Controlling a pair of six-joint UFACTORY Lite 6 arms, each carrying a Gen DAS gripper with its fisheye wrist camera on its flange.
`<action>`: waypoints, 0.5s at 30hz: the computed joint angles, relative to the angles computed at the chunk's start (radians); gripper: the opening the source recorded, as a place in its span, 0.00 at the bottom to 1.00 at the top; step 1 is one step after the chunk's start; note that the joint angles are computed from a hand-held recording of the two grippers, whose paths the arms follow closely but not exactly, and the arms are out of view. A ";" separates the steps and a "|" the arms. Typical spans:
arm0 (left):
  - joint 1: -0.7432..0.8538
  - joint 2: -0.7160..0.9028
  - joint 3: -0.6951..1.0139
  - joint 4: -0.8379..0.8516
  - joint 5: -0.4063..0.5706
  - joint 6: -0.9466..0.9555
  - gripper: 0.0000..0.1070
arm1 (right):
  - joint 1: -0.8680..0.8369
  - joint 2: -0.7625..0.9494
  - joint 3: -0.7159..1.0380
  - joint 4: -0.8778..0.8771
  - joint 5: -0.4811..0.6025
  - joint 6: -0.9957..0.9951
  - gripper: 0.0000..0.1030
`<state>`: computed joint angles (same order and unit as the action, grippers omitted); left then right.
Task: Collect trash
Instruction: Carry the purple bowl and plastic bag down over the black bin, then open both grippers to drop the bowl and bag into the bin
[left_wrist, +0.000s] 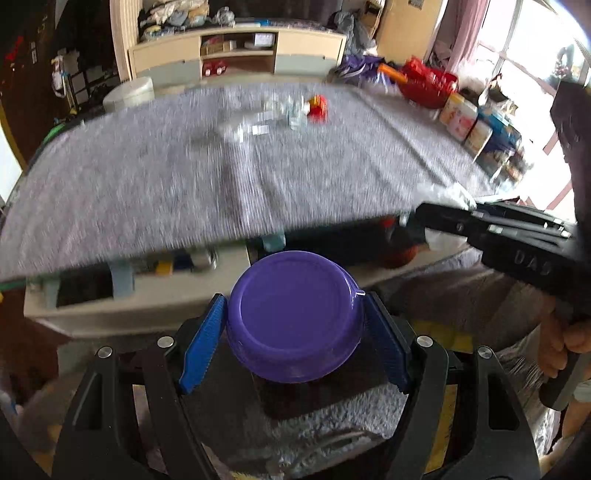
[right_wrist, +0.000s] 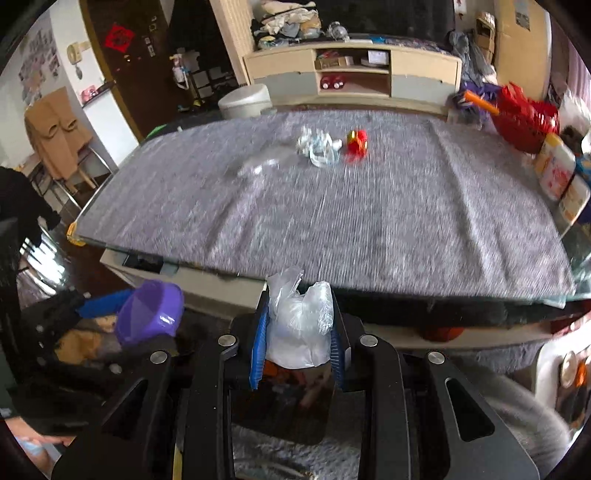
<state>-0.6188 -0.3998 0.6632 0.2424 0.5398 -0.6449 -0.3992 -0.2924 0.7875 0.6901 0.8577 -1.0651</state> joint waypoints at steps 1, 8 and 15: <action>-0.014 -0.002 -0.030 0.015 -0.013 -0.029 0.67 | 0.002 0.000 -0.019 0.000 -0.010 -0.004 0.29; -0.042 0.093 -0.146 0.025 -0.140 -0.112 0.67 | 0.047 0.002 -0.158 0.006 -0.134 -0.017 0.29; -0.016 0.249 -0.195 -0.148 -0.270 0.050 0.67 | 0.027 0.123 -0.245 0.050 -0.212 -0.084 0.29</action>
